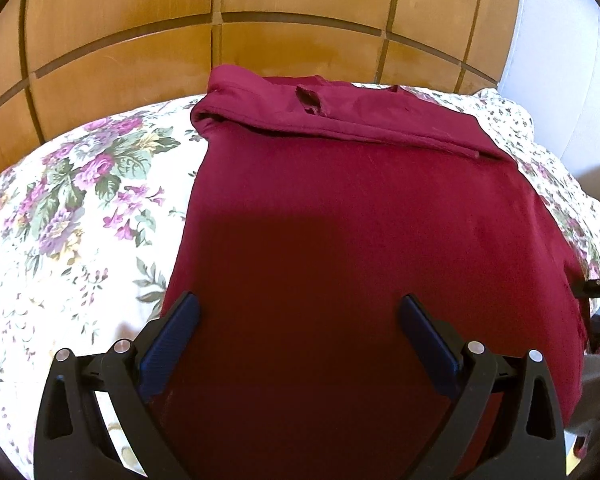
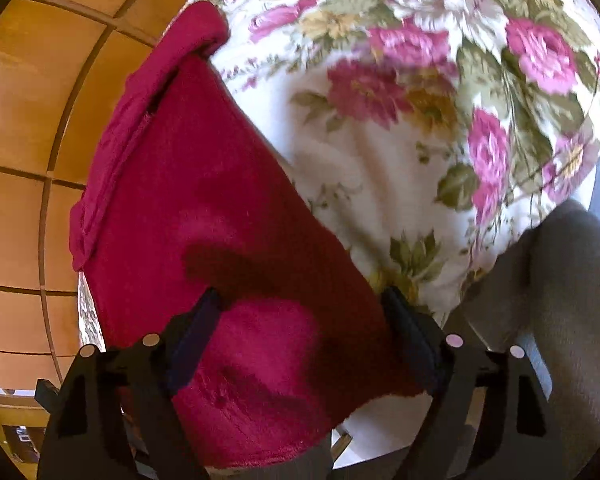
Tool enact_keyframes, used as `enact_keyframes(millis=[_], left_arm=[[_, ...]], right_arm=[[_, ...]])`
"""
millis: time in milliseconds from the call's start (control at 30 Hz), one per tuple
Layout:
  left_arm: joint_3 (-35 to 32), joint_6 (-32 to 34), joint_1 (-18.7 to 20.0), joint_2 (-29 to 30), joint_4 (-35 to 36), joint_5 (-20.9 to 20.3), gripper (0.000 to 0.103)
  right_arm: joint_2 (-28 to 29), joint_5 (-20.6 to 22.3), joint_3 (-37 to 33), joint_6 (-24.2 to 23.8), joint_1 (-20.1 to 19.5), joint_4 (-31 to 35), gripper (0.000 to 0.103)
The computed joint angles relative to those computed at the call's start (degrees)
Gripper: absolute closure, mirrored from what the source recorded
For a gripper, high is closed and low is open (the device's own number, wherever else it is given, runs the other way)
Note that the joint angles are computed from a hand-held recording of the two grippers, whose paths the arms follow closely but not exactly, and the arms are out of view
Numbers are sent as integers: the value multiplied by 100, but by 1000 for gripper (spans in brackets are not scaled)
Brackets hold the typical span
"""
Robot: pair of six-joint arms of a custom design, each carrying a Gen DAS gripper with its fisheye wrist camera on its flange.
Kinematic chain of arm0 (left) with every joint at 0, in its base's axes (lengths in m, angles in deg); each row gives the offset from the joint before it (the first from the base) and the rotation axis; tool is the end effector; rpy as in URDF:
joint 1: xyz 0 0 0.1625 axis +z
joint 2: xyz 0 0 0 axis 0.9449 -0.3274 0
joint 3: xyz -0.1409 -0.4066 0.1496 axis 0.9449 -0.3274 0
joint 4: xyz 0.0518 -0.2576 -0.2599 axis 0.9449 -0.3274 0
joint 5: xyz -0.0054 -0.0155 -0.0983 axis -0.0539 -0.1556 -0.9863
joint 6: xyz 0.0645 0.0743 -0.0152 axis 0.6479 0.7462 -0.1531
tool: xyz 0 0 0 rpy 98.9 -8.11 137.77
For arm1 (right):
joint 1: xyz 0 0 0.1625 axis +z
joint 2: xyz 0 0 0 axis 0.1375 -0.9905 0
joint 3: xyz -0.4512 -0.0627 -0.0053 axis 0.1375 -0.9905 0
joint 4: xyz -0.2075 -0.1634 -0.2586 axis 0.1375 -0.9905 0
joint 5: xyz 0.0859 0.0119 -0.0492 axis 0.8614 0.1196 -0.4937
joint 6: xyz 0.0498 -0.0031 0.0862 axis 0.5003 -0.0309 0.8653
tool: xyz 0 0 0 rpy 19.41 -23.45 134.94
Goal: Fold small clothes
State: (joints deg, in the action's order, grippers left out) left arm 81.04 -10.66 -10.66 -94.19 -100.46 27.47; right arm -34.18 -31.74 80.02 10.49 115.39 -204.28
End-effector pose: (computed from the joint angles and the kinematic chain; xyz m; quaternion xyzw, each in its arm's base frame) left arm 0.0726 -0.2928 0.3789 0.1179 0.8721 -0.3496 0.3213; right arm 0.3299 -0.3389 -0.0044 -0.1827 -0.9547 0.2035 0.1171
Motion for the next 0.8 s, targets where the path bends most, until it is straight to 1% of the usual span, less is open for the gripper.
enact_keyframes(millis=[100,133,167,200,267,333,367,400,433,533,600,667,700,800], left_arm=[[70,-26,-160,-295,361,98,4],[94,-34,-218,-418,496,144,4],[107,-69,-265,-516,633,205,4],[109,-118,-293,-600,770,268,4],[60,-154,-247,-723,914,219,4],[8,-288,-264,-919,1188,219,4],[-13,-391,-303,-992,1346,300,4],[-44,-545,-346,-1063,1563,430,4],[-107,-664,-288,-1092,1731,464,4],[-280,-750,77,-1193,1784,173,4],[-313,-784,115,-1320,1903,166,4],[-371,-792,105,-1496,2222,113,4],[-395,-784,117,-1560,2335,43,4],[-486,-616,249,-1785,2614,-435,4]], right_arm=[[4,-16,-25,-61,47,85,25],[3,-14,-32,-82,61,116,28],[11,-10,-75,-94,80,195,29],[8,-13,-78,-104,96,223,32],[8,-26,-96,-113,127,283,37],[9,-18,-70,-104,132,249,47],[2,1,-21,-85,130,176,49],[-3,9,16,-63,137,124,54],[-10,32,50,-53,150,61,59],[-67,130,173,-105,161,-93,68],[-86,187,199,-159,188,-133,68],[-116,200,225,-189,212,-108,68],[-92,227,175,-197,229,-55,65],[-94,229,27,-319,289,262,55]])
